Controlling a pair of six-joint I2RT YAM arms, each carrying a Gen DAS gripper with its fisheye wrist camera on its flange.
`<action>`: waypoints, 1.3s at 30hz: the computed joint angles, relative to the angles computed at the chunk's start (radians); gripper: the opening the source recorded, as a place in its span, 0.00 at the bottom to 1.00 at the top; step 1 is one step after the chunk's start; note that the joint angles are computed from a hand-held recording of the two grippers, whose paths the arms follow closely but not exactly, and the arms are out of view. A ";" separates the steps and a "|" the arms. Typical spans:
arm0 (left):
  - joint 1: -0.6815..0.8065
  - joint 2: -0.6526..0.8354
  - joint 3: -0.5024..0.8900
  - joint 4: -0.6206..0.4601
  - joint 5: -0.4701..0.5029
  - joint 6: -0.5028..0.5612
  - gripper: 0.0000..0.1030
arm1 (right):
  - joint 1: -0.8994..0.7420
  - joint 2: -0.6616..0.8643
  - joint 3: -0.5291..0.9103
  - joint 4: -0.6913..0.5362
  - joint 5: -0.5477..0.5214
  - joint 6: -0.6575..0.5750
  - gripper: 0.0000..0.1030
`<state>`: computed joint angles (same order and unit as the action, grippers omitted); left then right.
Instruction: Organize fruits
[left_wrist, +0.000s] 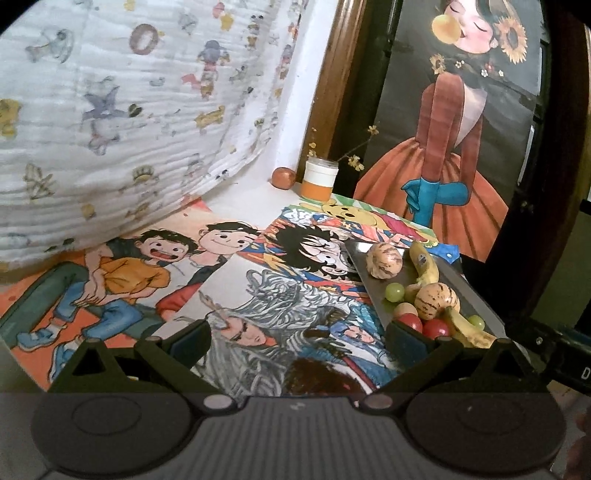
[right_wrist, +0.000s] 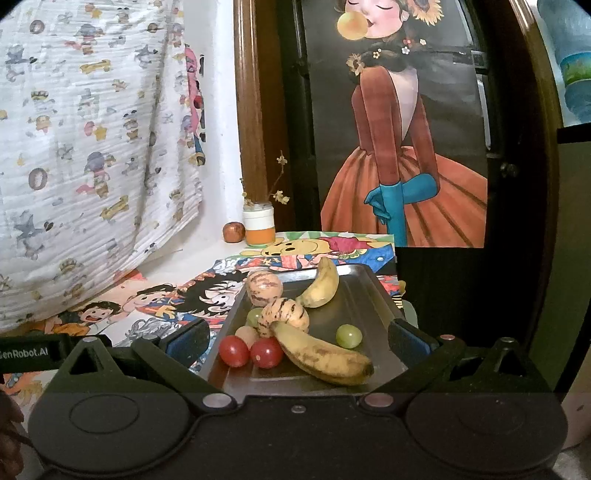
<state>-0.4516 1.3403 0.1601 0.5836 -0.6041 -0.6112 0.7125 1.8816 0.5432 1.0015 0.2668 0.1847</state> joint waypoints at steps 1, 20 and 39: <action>-0.005 -0.011 -0.010 -0.001 -0.006 -0.006 1.00 | 0.006 -0.004 -0.011 0.011 0.008 -0.002 0.99; -0.281 -0.395 -0.041 -0.483 -0.274 -0.170 1.00 | 0.112 -0.129 -0.229 0.185 0.061 -0.037 1.00; -0.466 -0.574 -0.062 -0.791 -0.464 -0.285 1.00 | 0.173 -0.156 -0.309 0.283 0.105 -0.105 1.00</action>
